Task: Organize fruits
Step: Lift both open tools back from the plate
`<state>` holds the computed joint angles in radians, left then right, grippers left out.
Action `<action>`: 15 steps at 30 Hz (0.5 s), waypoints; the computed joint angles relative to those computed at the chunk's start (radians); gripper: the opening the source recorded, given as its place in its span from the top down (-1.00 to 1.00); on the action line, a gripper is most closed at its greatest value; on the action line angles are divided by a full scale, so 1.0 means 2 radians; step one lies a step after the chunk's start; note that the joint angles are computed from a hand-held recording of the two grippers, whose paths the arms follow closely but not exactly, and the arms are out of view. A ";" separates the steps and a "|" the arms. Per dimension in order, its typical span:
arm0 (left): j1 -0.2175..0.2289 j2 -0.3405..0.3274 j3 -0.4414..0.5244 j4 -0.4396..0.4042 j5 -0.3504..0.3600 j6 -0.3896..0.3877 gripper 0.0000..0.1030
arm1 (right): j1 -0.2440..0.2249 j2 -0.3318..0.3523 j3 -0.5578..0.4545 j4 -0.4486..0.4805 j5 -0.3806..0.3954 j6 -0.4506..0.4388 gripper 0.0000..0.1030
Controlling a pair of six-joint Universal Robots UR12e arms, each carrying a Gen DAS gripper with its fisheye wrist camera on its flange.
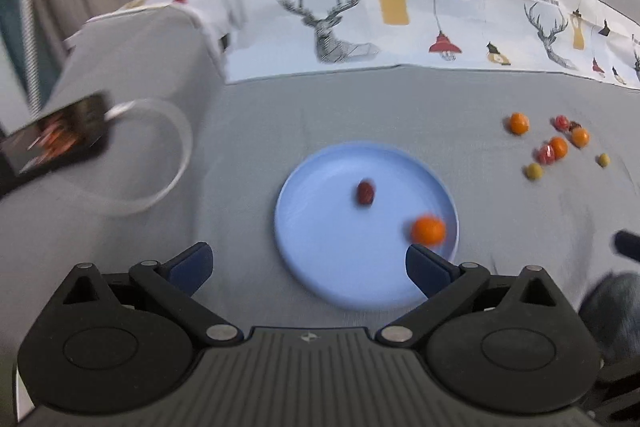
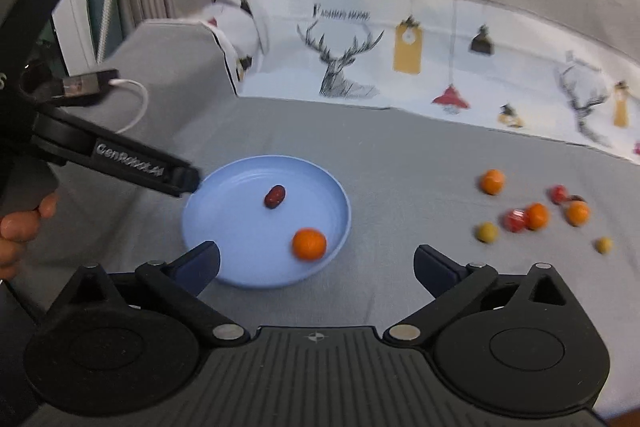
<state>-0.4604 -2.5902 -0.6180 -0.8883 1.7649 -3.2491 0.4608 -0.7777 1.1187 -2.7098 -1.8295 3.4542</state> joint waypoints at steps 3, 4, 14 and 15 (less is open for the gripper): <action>-0.003 0.040 -0.063 0.019 -0.003 -0.014 -0.99 | 0.017 -0.019 0.030 -0.020 -0.052 -0.006 -0.99; -0.004 0.050 -0.078 0.025 -0.008 -0.017 -0.99 | 0.021 -0.023 0.035 -0.028 -0.069 -0.016 -0.99; -0.016 0.112 -0.176 0.162 -0.016 -0.029 -0.99 | 0.047 -0.055 0.076 -0.137 -0.157 -0.095 -0.99; -0.016 0.117 -0.181 0.166 -0.016 -0.025 -0.99 | 0.048 -0.056 0.076 -0.141 -0.159 -0.093 -0.99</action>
